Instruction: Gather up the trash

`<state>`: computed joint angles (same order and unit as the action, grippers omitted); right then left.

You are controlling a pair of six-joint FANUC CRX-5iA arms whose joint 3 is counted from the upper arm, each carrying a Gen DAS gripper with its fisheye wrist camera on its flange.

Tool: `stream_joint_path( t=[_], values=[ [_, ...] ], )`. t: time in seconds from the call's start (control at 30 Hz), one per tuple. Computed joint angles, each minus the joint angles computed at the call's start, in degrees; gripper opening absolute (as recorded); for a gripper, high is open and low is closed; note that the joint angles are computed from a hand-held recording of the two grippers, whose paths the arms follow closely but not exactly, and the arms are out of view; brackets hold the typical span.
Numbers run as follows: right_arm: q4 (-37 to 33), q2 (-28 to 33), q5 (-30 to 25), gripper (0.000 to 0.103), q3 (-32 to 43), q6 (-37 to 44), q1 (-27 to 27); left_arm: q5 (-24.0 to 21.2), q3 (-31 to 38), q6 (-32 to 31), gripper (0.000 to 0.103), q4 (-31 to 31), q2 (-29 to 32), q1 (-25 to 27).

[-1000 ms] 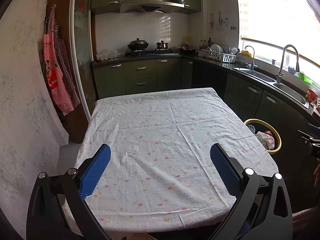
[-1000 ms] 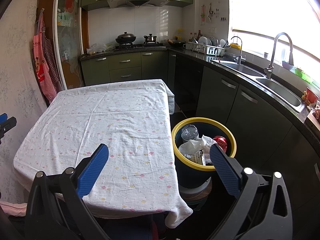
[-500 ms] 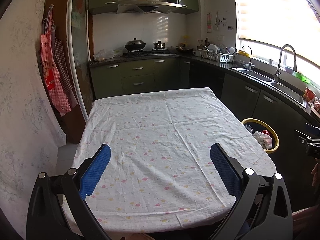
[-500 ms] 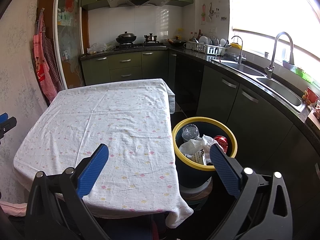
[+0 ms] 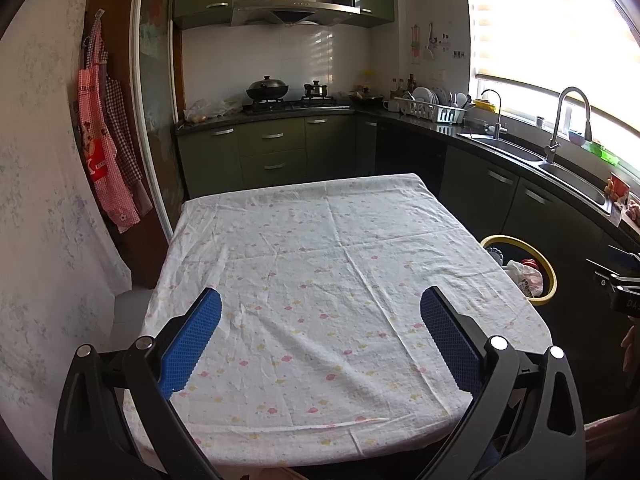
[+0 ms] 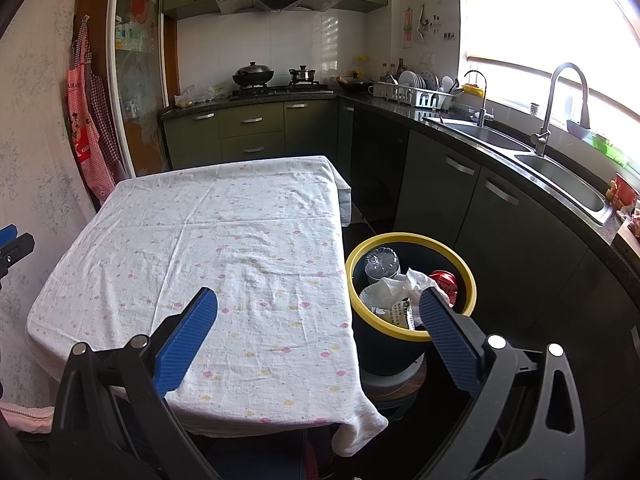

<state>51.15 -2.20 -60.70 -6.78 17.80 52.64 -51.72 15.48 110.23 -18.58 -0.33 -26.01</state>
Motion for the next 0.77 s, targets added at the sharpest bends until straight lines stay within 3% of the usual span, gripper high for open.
stream_joint_path(
  t=[0.5, 0.77],
  values=[
    [-0.49, 0.55, 0.48, 0.096, 0.03, -0.01, -0.19, 0.2, 0.18, -1.84, 0.098, 1.23, 1.38, 0.81],
    [-5.08, 5.93, 5.95, 0.096, 6.11, 6.6, -4.67, -1.15, 4.45, -5.26, 0.098, 7.58, 8.16, 6.66]
  ],
)
